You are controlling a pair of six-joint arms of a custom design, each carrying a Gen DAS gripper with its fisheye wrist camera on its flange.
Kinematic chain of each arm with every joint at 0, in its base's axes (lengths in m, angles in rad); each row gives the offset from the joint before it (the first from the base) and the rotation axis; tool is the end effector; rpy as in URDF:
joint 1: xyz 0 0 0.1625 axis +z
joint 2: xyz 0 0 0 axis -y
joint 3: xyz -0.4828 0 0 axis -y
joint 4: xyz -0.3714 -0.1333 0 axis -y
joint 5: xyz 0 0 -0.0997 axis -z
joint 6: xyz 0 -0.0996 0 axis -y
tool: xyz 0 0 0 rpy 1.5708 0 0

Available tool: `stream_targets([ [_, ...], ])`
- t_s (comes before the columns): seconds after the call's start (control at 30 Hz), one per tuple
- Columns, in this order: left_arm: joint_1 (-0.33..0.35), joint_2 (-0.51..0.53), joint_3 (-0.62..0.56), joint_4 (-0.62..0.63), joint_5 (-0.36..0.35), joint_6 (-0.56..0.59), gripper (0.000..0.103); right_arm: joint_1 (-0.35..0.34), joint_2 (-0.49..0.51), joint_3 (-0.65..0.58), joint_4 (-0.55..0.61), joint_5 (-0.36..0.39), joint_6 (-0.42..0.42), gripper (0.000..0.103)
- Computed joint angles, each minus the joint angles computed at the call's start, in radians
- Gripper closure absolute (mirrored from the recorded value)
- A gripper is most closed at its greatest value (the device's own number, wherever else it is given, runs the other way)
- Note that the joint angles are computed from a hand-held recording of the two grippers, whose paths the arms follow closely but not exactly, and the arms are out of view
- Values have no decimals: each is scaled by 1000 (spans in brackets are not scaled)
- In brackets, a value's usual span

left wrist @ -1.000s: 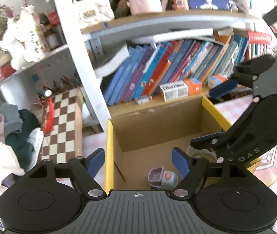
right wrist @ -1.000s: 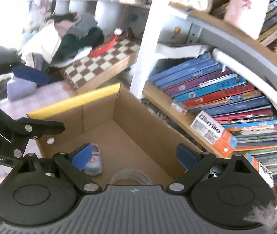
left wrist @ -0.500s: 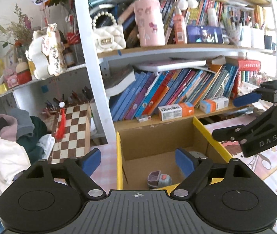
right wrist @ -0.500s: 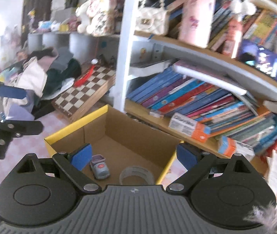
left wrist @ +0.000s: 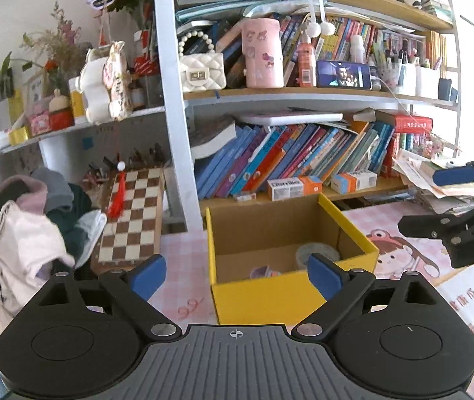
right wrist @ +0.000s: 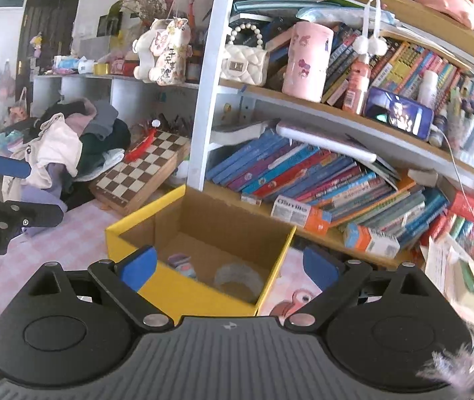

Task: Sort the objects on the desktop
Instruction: 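Withdraw both grippers from the box back over the desk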

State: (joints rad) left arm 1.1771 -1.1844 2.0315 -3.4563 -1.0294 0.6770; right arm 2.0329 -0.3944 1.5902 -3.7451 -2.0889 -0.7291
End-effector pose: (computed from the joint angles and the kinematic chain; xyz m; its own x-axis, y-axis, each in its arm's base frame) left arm -0.0413 -0.5806 0.3740 -0.6277 0.2303 -0.7436 0.7543 0.4163 -0.5077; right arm 0.3914 -0.5974 0.0368 -0.5507 -0.3475 0.7589 -0.8257 0.3597 -0.4346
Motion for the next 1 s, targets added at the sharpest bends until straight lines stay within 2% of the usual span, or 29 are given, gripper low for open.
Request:
stream_targets([
  [0.1,0,-23,39,-16,3,-7,9,12,7,35,-39,-32,29,6],
  [0.27,3,-41,110,-97,35,31,6,36,45,83,-159,-119,-14,4],
  [0.43,20,-71,161,-74,57,-13,6,48,62,137,-184,-178,41,4],
  [0.63,34,-98,212,-49,58,-44,6,66,105,166,-208,-239,50,4],
  [0.8,41,-101,243,-58,61,-29,5,75,137,170,-203,-284,144,3],
  [1.0,54,-103,264,-23,58,-33,5,74,138,181,-103,-322,327,3],
])
